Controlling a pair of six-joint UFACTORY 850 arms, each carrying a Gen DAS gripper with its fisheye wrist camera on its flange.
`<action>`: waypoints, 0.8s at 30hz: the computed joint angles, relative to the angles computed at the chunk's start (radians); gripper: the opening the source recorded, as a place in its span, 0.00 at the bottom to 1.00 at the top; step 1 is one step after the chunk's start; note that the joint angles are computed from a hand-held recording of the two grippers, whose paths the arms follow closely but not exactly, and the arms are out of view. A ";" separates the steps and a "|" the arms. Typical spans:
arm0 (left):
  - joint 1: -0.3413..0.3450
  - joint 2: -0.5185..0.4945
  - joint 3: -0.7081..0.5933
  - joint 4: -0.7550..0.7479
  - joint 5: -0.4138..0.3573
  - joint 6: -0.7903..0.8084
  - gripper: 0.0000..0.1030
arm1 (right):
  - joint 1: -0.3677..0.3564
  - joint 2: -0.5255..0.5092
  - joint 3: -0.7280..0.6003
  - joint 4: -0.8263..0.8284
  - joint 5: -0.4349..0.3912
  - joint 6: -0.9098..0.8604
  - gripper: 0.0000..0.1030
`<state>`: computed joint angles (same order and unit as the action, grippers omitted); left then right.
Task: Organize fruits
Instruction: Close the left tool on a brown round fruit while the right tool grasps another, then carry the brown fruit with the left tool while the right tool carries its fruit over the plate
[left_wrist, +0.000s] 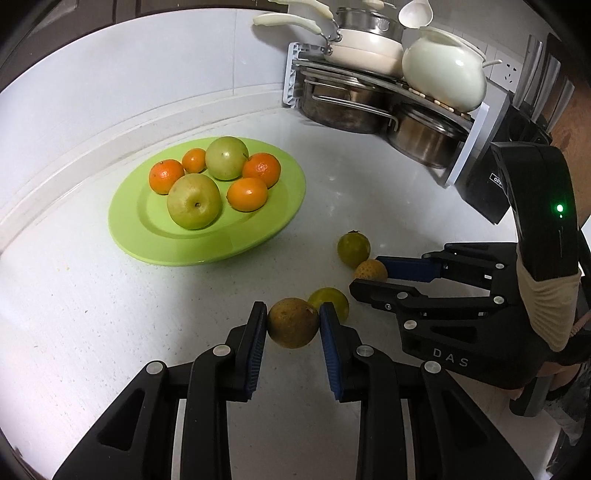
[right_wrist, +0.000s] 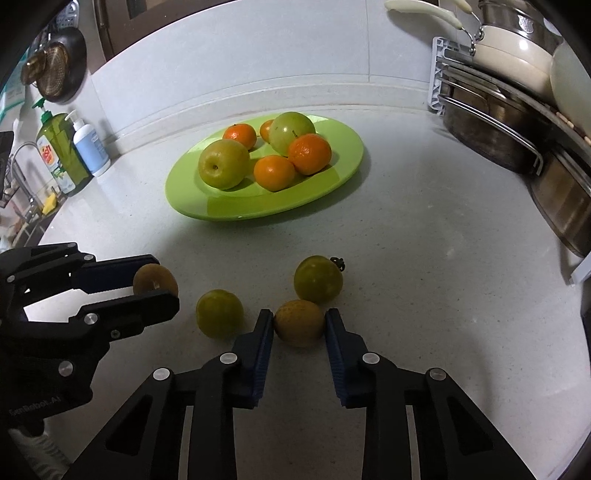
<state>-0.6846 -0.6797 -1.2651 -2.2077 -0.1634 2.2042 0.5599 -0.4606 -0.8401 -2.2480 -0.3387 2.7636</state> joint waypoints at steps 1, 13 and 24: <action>0.000 0.001 0.001 -0.003 -0.001 0.004 0.28 | 0.000 0.000 -0.001 0.000 0.000 0.002 0.29; 0.005 0.041 0.043 -0.113 -0.039 0.114 0.28 | 0.026 0.054 0.037 0.043 -0.039 -0.016 0.29; 0.036 0.105 0.089 -0.243 -0.074 0.258 0.28 | 0.078 0.108 0.021 0.213 -0.104 -0.151 0.29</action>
<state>-0.6487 -0.5751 -1.1760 -2.4502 -0.2371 2.4621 0.6378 -0.3531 -0.8190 -2.0347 -0.4430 2.6127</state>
